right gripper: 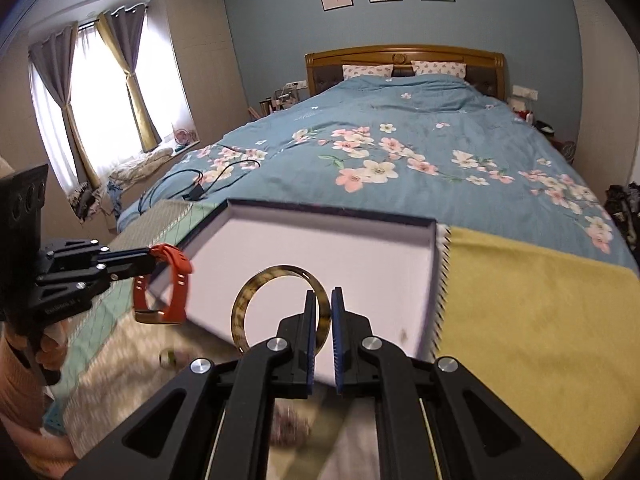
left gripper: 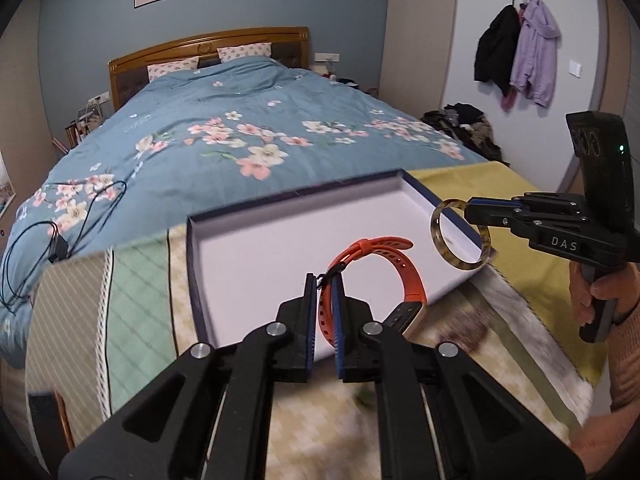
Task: Organize jewelry
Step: 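Carry the orange watch into the box with the left tool while the right tool carries the bangle in, then open both tools to release the watch and bangle, then withdraw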
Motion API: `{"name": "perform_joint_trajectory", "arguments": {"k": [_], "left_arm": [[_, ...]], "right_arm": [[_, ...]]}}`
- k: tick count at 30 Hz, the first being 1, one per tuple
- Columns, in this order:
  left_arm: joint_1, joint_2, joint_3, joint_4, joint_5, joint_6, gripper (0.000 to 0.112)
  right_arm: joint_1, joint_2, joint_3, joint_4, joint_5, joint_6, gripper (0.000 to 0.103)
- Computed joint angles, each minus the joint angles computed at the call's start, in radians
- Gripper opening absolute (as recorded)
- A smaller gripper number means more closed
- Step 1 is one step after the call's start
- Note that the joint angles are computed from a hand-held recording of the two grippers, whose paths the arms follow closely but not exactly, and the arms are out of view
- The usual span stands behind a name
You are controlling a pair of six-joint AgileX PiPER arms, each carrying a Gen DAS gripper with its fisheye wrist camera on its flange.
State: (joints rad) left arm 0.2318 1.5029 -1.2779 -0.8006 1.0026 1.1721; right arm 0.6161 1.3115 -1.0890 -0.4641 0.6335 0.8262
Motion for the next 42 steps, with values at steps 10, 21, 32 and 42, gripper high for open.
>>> {"name": "perform_joint_trajectory", "arguments": {"k": [10, 21, 32, 42], "left_arm": [[-0.173, 0.284, -0.324, 0.195, -0.086, -0.208, 0.008], [-0.254, 0.514, -0.601, 0.37, -0.038, -0.347, 0.007], [-0.314, 0.648, -0.811, 0.523, 0.023, -0.466, 0.011], [-0.193, 0.389, -0.433, 0.241, -0.17, -0.272, 0.03]], "right_arm": [[-0.159, 0.282, -0.235, 0.179, -0.003, -0.176, 0.006], [-0.202, 0.444, -0.398, 0.246, 0.087, -0.185, 0.006], [-0.215, 0.435, -0.387, 0.26, 0.076, -0.127, 0.013], [-0.095, 0.111, -0.095, 0.183, -0.056, -0.17, 0.037]]}}
